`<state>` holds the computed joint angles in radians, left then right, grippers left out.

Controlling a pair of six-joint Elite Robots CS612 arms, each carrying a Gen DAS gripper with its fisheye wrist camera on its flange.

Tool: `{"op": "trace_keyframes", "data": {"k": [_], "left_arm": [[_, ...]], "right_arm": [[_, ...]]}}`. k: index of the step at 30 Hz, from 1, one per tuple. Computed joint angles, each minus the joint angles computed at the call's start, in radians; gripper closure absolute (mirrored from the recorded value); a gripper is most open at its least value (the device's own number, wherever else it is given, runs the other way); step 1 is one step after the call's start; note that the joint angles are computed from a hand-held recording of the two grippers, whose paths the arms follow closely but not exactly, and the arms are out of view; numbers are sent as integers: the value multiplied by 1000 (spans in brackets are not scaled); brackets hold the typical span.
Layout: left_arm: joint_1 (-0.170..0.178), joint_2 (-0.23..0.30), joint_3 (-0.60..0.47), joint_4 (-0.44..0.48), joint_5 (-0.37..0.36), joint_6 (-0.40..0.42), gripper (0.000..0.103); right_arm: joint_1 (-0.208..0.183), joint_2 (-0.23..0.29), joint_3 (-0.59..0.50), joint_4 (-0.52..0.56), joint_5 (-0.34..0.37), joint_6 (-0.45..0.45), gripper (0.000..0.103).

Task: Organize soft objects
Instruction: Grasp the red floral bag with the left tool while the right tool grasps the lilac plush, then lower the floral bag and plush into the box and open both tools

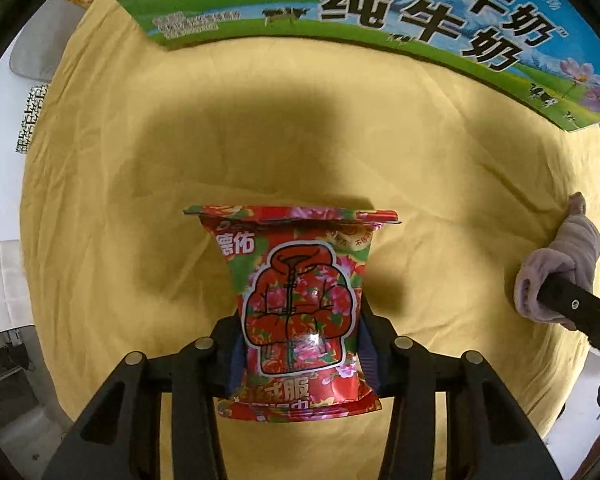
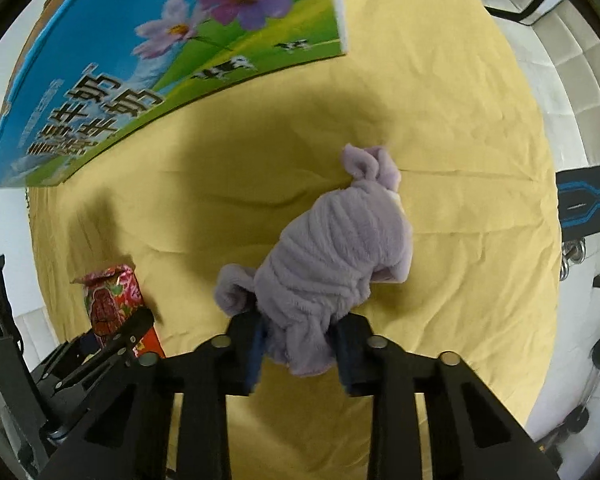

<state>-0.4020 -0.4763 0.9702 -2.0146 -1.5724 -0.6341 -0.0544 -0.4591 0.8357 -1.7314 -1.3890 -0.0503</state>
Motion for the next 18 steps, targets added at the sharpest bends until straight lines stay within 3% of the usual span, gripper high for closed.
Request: {"op": "trace_keyframes", "data": {"k": [8,14,18], "left_arm": [[-15,-89,49,-83,23,8,61],[-23,-163,87,-176,53,16,61],[-9,-198,111,-238,58,36,61]], "right_arm": [[9,-46,2,-29,-19,-103,81],[14,-111,29,-72,8,-154,81],[2,-155,52,-107,38,-179,81]]}}
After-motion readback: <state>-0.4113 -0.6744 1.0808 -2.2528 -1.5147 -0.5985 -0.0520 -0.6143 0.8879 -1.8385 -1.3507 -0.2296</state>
